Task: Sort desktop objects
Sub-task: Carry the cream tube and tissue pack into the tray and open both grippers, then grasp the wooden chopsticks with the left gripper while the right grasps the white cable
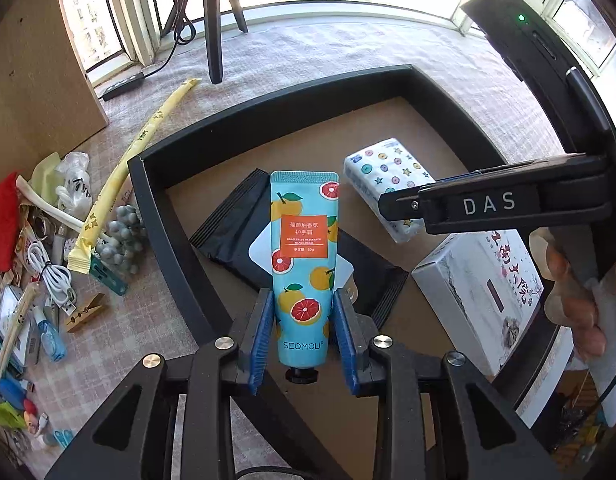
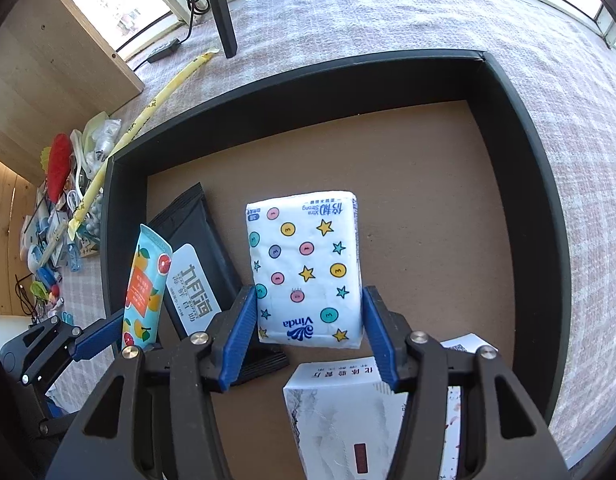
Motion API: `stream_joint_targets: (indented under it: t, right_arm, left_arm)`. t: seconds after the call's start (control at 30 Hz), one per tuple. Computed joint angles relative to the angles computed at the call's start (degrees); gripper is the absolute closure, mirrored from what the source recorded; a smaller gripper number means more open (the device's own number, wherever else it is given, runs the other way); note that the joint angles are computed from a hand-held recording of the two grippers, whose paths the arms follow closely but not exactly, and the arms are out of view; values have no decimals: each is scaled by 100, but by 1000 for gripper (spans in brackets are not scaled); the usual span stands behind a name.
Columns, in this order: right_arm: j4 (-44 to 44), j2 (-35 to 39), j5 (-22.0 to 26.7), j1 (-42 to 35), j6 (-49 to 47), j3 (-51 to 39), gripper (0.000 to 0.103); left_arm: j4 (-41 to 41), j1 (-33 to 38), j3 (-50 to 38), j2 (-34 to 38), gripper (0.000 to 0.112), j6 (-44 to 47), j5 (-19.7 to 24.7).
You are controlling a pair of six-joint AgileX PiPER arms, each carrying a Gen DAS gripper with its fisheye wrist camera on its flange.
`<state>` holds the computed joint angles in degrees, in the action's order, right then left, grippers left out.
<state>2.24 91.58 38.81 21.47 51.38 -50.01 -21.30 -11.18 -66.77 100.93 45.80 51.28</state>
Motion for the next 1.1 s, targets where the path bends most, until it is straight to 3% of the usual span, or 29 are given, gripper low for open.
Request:
stream_joint_targets:
  t: [0.07, 0.33, 0.6, 0.87, 1.0, 1.1]
  right_arm:
    - [-44, 36, 40, 20, 57, -54, 46]
    - [-224, 38, 135, 118, 371, -317, 46]
    - [-456, 433, 374, 570, 607, -1209, 46]
    - [-170, 1449, 796, 920, 89, -3049, 46]
    - [-34, 2193, 1130, 1118, -140, -4229, 46]
    - [55, 2790, 1467, 1226, -288, -5194, 46]
  left_arm:
    - [-98, 137, -100, 6, 63, 88, 165]
    - [-240, 669, -318, -24, 64, 360, 263]
    - [-235, 1478, -871, 241, 65, 675, 536]
    - [-70, 2582, -1948, 953, 64, 1228, 739]
    - [240, 3076, -2677, 1496, 63, 1519, 706]
    - [452, 3329, -3346, 1935, 63, 1706, 925]
